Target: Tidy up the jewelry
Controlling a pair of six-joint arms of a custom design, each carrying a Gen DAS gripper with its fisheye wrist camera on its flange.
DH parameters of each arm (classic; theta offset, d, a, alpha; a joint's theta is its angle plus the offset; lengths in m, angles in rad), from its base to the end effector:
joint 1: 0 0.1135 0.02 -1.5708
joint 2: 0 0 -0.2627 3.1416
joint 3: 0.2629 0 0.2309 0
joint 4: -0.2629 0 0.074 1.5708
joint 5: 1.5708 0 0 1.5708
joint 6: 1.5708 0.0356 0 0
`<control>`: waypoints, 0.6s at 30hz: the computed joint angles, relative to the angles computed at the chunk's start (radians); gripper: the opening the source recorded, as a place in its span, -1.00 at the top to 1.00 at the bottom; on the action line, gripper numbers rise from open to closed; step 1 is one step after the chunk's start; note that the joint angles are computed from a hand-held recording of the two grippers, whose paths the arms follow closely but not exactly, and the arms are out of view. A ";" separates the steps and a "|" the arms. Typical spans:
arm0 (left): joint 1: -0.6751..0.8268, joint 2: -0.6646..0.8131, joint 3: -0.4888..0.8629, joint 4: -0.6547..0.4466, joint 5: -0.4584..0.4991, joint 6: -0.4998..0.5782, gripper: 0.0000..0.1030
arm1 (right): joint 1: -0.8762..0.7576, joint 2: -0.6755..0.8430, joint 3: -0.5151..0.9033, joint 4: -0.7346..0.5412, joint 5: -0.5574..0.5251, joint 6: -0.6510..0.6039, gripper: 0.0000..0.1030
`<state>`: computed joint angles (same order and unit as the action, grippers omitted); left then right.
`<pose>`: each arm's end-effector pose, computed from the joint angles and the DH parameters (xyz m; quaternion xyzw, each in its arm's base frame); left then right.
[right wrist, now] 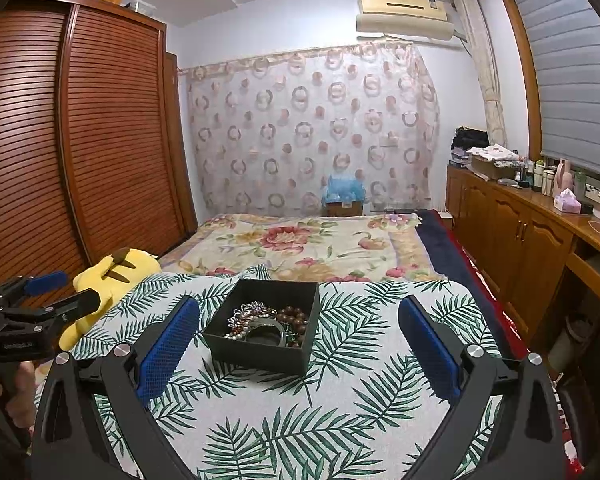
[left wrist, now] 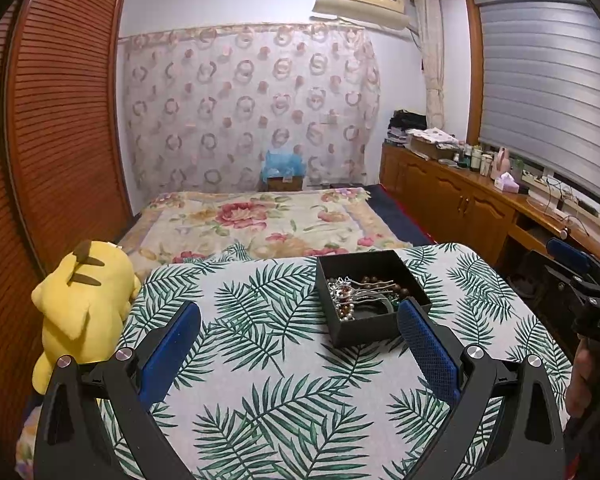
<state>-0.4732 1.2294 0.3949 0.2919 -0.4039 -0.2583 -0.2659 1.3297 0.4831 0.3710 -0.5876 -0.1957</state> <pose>0.2001 -0.0867 0.1810 -0.0066 0.8587 -0.0092 0.5124 0.2388 -0.0446 0.1939 -0.1220 0.8220 0.1267 0.5417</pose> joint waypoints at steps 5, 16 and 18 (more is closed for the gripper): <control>0.003 0.000 0.000 0.001 0.001 0.002 -0.85 | 0.000 -0.011 -0.002 -0.006 -0.001 0.002 -0.95; 0.003 0.000 0.002 0.000 0.001 0.003 -0.85 | 0.001 -0.021 -0.007 -0.010 -0.001 0.004 -0.95; 0.003 0.000 0.002 0.000 0.000 0.003 -0.85 | -0.005 -0.017 -0.004 -0.010 -0.006 0.000 -0.95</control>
